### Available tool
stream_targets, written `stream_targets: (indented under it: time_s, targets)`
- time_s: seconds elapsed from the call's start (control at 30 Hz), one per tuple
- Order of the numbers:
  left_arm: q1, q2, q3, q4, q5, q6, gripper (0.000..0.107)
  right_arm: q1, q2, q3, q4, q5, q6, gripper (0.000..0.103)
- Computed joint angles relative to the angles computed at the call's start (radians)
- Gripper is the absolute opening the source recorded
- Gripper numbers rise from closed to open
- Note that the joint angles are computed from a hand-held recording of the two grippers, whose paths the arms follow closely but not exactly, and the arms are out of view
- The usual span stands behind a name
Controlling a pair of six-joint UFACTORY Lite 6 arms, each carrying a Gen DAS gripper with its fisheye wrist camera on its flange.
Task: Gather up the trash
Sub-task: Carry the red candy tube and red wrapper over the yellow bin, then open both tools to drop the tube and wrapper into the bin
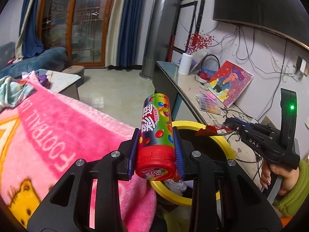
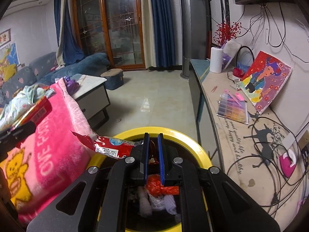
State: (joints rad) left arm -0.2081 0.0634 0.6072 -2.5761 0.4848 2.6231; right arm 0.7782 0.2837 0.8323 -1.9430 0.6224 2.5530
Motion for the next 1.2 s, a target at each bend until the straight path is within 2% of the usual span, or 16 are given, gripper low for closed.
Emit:
stream_targets:
  time_s: [0.2,0.63,0.97,1.13,1.17,1.2]
  targets:
    - [-0.089,0.067,0.049,-0.093,-0.014,0.066,0.025,-0.011,-0.010,-0.057,-0.012,0.006,0.038,0.009]
    - [-0.239,0.221,0.162,-0.240,-0.033,0.194,0.025,-0.069,0.029,-0.134,-0.162,-0.034,0.207,0.009]
    - [-0.254,0.296,0.214,-0.208,-0.047,0.157,0.025,-0.086,0.063,-0.129,-0.227,-0.054,0.282,0.009]
    - [-0.257,0.310,0.231,-0.193,-0.055,0.137,0.026,-0.108,0.068,-0.130,-0.289,-0.075,0.354,0.016]
    - [-0.257,0.310,0.233,-0.190,-0.058,0.134,0.027,-0.114,0.070,-0.131,-0.305,-0.081,0.372,0.017]
    - [-0.257,0.310,0.232,-0.194,-0.055,0.137,0.036,-0.118,0.071,-0.130,-0.309,-0.085,0.379,0.018]
